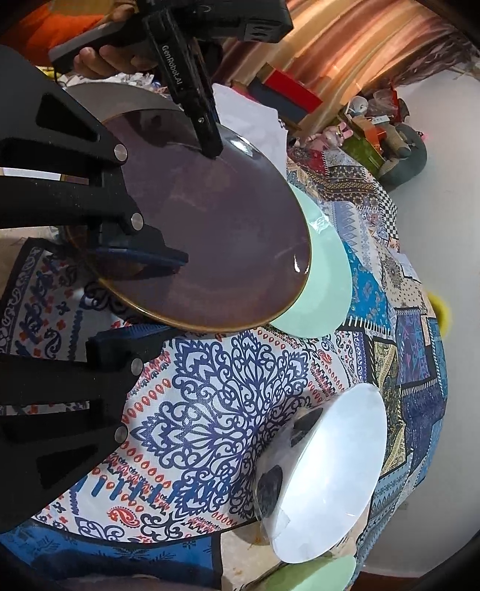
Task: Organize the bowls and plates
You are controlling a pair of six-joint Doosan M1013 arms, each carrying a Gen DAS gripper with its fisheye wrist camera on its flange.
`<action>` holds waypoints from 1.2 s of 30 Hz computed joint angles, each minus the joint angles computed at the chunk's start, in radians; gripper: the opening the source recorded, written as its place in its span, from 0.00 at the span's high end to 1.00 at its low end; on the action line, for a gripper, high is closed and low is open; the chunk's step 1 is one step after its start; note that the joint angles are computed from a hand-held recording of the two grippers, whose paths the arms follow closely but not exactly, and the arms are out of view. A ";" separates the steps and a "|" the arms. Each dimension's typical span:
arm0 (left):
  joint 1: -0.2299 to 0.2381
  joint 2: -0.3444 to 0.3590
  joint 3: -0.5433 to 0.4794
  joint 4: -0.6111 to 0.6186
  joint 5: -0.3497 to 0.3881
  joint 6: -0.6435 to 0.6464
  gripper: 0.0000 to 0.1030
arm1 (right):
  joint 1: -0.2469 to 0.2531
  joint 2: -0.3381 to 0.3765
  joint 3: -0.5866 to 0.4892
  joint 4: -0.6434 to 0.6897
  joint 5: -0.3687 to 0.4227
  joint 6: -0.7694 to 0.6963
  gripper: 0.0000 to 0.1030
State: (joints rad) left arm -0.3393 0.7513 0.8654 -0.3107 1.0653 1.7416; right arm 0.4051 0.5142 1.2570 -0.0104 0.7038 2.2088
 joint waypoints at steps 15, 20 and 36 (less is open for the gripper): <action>-0.010 -0.062 0.087 0.001 -0.076 -0.016 0.68 | 0.016 -0.039 0.041 -0.100 -0.059 0.049 0.73; -0.014 -0.093 0.125 -0.006 -0.111 -0.012 0.68 | 0.021 -0.057 0.055 -0.131 -0.074 0.066 0.73; -0.046 -0.191 0.232 -0.032 -0.188 0.018 0.68 | 0.037 -0.147 0.149 -0.253 -0.130 0.165 0.73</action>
